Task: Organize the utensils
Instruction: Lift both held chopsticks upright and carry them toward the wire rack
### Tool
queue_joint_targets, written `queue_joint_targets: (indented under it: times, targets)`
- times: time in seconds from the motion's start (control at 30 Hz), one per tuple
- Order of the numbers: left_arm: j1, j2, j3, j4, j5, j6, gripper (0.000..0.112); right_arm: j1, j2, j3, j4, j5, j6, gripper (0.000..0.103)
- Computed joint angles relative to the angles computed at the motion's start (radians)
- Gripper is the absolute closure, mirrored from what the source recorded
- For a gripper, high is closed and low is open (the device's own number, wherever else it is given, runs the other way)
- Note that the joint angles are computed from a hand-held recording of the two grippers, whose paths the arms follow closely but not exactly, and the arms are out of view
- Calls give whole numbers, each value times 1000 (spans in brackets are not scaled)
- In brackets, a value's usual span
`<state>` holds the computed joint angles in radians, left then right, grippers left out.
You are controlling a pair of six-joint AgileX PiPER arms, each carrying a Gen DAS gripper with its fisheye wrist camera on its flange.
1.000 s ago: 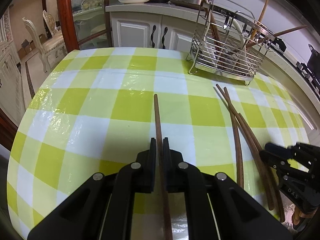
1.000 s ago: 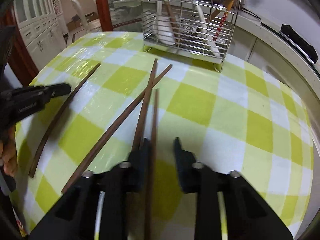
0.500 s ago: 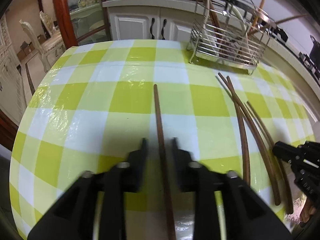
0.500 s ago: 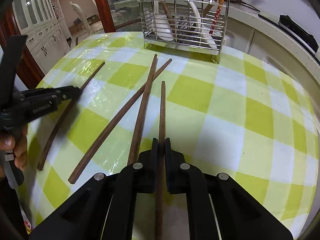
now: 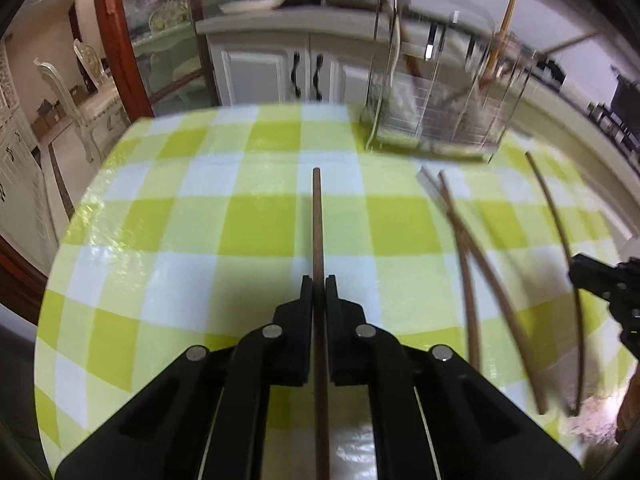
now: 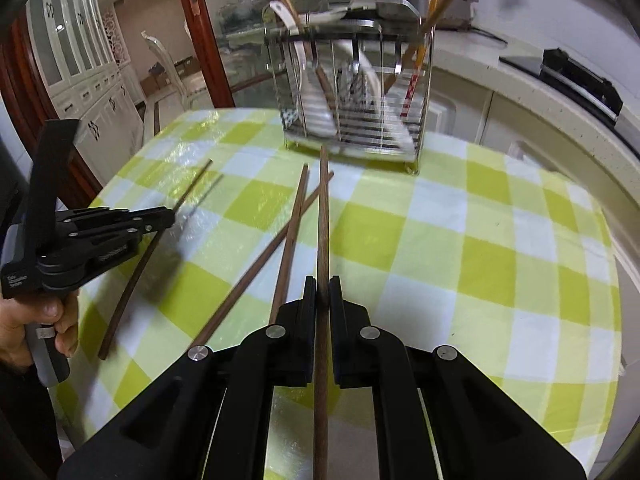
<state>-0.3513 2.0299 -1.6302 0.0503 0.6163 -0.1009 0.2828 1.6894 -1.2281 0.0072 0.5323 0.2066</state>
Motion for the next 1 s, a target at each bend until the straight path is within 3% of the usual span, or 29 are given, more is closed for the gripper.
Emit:
queue_joint_targets:
  times: [0.2,0.63,1.0]
  targets:
    - [18,-113,68,-59,-49,27,106,7,-43,-14,-14,8,19,96]
    - [-9,-287,156,-3,-112,-41,106,17,-133,-33,-96,18,103,96]
    - [-20,-338,193,11,-131,-60,106,33,-174,-22,-146,19,155,97]
